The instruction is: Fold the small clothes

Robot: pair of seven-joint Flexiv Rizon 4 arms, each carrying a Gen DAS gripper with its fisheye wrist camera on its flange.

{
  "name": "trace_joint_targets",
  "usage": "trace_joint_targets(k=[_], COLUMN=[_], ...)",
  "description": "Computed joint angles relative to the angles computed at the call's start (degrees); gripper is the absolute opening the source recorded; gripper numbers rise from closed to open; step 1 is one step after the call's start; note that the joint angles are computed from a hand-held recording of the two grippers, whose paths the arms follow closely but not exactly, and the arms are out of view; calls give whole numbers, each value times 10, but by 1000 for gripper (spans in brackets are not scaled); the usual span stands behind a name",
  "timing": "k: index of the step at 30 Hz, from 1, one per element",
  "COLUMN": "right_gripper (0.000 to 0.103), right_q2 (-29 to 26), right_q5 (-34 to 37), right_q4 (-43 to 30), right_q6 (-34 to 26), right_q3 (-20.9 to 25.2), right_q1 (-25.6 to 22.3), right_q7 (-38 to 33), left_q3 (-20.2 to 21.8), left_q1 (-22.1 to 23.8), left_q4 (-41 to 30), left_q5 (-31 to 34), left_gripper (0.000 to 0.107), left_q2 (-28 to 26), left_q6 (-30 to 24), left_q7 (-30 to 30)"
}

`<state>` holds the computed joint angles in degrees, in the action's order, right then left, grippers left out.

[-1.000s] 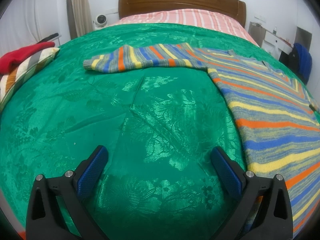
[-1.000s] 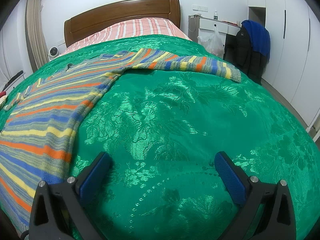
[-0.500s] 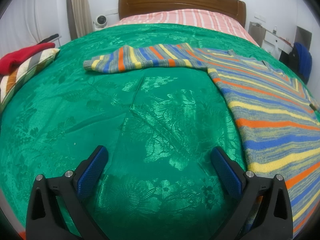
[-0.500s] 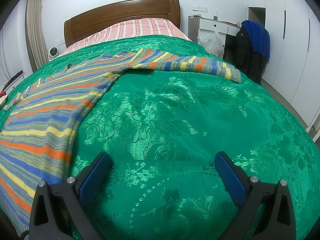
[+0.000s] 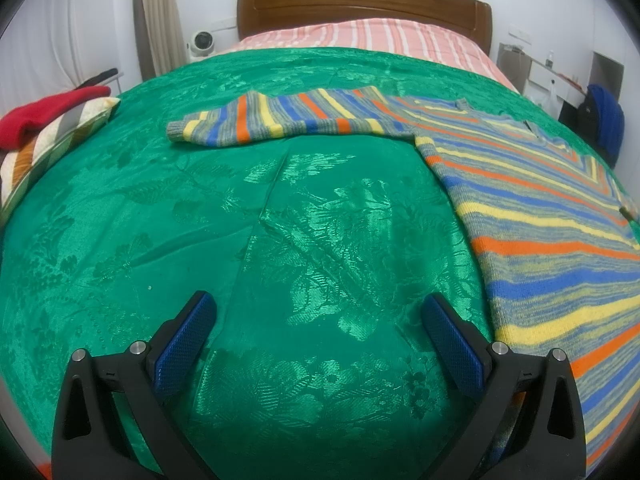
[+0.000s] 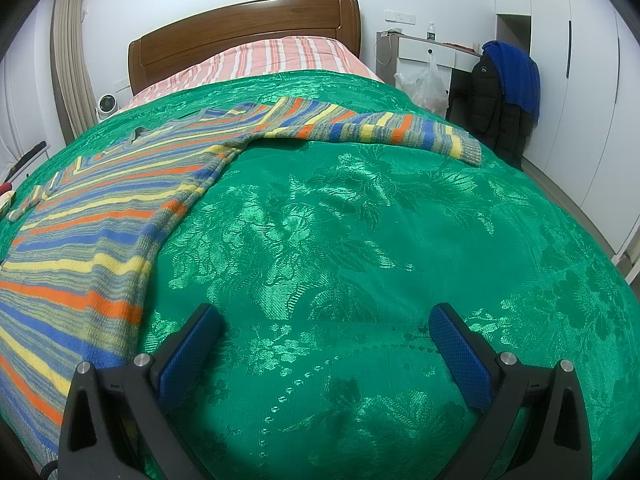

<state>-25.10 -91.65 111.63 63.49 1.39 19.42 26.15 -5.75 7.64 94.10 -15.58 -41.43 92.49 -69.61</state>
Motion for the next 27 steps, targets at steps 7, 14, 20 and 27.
trace_joint_targets(k=[7, 14, 20, 27], right_gripper=[103, 102, 103, 86], right_q2=[0, 11, 50, -26], right_q5=[-2, 54, -18, 255], right_q4=[0, 5, -11, -54], right_q6=[0, 62, 195, 307], right_q3=[0, 7, -18, -15], right_q1=[-1, -20, -110, -192], right_q7=[1, -52, -5, -98], left_q3=[0, 1, 15, 15], left_q1=[1, 1, -10, -8], left_q4=[-2, -4, -10, -11], left_q5=[1, 2, 6, 9], left_gripper=[103, 103, 103, 103], left_q2=[-1, -2, -7, -10], left_q6=[0, 0, 5, 12], left_q7=[0, 1, -2, -3])
